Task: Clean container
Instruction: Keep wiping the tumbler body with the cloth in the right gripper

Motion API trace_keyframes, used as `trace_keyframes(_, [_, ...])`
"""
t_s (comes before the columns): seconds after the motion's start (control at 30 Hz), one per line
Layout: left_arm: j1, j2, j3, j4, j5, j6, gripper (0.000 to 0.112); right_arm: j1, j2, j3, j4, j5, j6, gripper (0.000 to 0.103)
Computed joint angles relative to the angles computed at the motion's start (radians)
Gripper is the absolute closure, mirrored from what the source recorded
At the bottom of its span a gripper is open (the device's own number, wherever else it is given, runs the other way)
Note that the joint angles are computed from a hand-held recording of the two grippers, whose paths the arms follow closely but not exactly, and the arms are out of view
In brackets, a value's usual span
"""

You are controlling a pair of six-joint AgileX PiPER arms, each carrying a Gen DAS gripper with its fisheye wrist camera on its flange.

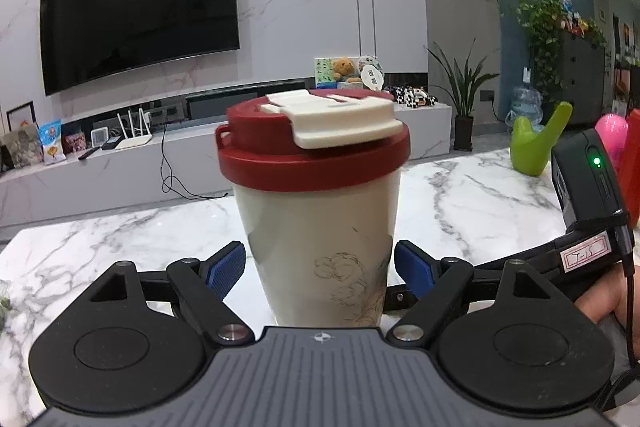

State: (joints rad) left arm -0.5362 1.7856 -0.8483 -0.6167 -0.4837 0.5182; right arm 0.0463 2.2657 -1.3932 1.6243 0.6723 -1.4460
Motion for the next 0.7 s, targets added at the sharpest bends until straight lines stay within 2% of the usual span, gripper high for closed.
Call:
trace_keyframes(0.13, [0.022, -0.003, 0.005, 0.078, 0.013, -0.051, 0.035, 0.003, -0.009, 0.007, -0.015, -0.010, 0.000, 0.078])
trace_keyframes(0.33, [0.103, -0.032, 0.009, 0.372, 0.099, -0.274, 0.036, -0.001, -0.056, 0.056, -0.057, -0.011, 0.021, 0.079])
trace_keyframes(0.43, [0.122, -0.040, 0.005, 0.458, 0.126, -0.348, 0.036, -0.006, -0.096, 0.101, -0.076, -0.002, 0.022, 0.079])
trace_keyframes(0.57, [0.140, -0.043, 0.009, 0.567, 0.130, -0.453, 0.034, -0.001, -0.135, 0.150, -0.082, -0.012, -0.002, 0.079])
trace_keyframes(0.7, [0.160, -0.047, 0.004, 0.657, 0.146, -0.507, 0.037, -0.023, -0.145, 0.166, -0.069, 0.028, -0.002, 0.079])
